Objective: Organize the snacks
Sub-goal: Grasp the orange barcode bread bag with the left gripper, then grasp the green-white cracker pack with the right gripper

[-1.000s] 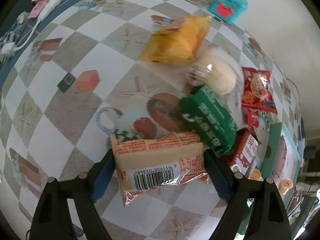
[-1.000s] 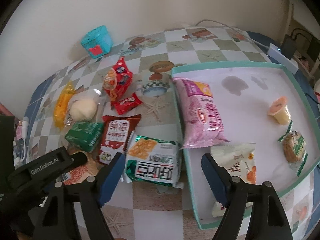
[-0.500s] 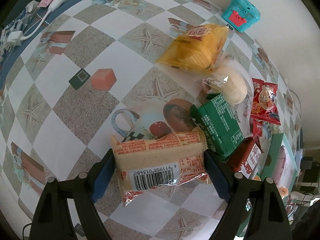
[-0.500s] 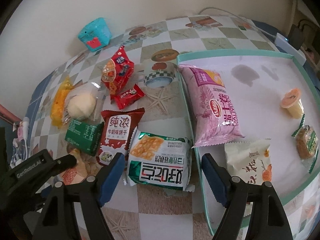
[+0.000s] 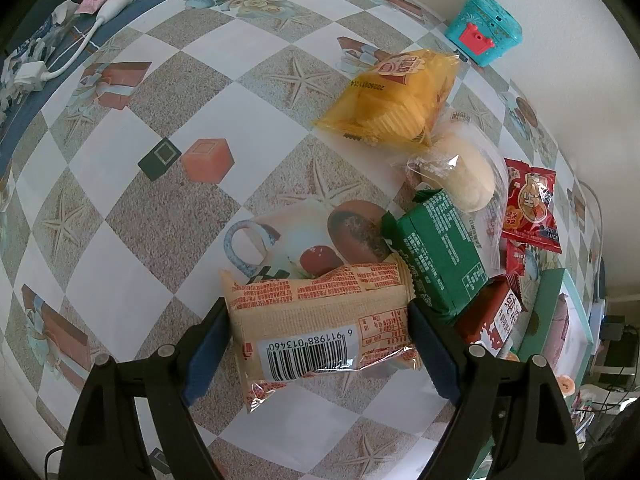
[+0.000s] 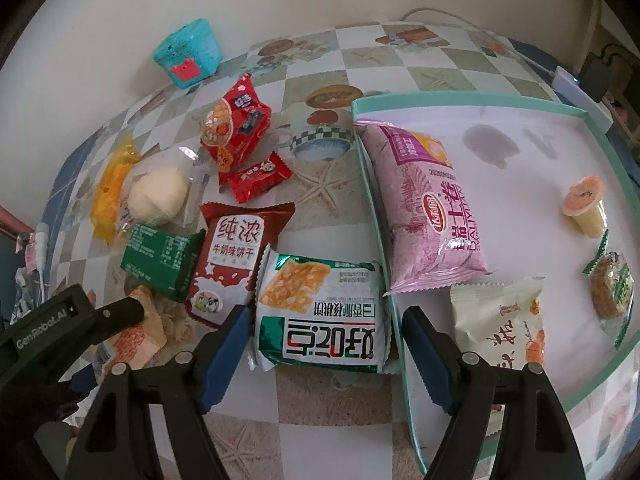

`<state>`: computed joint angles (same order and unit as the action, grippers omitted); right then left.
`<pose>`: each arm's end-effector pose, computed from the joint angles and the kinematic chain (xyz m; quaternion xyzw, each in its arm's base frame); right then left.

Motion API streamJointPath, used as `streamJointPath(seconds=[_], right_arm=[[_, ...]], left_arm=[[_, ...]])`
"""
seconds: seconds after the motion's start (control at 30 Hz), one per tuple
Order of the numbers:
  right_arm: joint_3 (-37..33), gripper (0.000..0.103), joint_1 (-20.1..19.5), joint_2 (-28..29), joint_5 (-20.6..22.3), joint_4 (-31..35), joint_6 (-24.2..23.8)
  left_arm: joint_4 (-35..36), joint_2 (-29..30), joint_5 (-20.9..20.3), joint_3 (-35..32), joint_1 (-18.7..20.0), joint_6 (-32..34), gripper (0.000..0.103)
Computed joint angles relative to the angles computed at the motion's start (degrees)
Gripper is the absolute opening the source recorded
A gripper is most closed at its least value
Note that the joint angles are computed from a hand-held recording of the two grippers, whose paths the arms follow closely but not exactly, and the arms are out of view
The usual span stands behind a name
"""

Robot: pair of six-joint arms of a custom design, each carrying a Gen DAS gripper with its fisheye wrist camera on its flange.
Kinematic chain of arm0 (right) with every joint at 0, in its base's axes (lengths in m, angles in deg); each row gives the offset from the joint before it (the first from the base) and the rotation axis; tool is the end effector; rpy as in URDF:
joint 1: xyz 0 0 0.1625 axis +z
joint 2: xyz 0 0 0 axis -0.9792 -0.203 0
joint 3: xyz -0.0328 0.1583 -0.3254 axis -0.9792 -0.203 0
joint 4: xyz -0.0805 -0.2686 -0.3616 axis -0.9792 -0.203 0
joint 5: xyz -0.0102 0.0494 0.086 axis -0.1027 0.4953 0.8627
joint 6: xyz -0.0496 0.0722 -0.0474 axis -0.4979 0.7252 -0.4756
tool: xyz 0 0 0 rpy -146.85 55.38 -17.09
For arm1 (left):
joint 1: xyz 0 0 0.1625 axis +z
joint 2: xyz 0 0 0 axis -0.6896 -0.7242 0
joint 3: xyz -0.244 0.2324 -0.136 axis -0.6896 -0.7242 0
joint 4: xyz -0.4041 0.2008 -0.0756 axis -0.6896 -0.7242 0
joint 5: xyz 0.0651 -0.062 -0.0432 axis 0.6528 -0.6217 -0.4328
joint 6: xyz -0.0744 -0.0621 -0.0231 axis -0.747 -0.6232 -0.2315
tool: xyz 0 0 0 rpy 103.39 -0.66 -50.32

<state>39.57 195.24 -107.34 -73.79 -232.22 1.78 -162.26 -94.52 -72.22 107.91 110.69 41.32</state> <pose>0.3204 -0.5136 -0.0107 -0.2507 -0.8555 0.3090 0.3315 -0.0622 -0.6275 0.2428 0.0245 0.9583 -0.0639 0.2773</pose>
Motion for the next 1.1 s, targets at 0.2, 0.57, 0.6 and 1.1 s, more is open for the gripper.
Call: streamJointPath(seconds=[0.2, 0.57, 0.6, 1.1], right_arm=[[1.45, 0.08, 0.55, -1.12, 0.64, -3.32, -1.14], [3.39, 0.08, 1.22, -2.71, 2.86, -10.41, -4.26], [3.36, 0.08, 1.36, -2.69, 2.9, -10.78, -4.76], [2.83, 0.077, 0.11, -1.71, 3.57, -8.84, -4.8]], left_arm=[[-0.06, -0.01, -0.06, -0.03, 0.06, 0.0, 0.087], [0.06, 0.22, -0.04, -0.62, 0.34, 0.16, 0.087], [-0.06, 0.25, -0.02, -0.57, 0.39, 0.2, 0.087], [-0.32, 0.31, -0.06, -0.46, 0.36, -0.08, 0.087]])
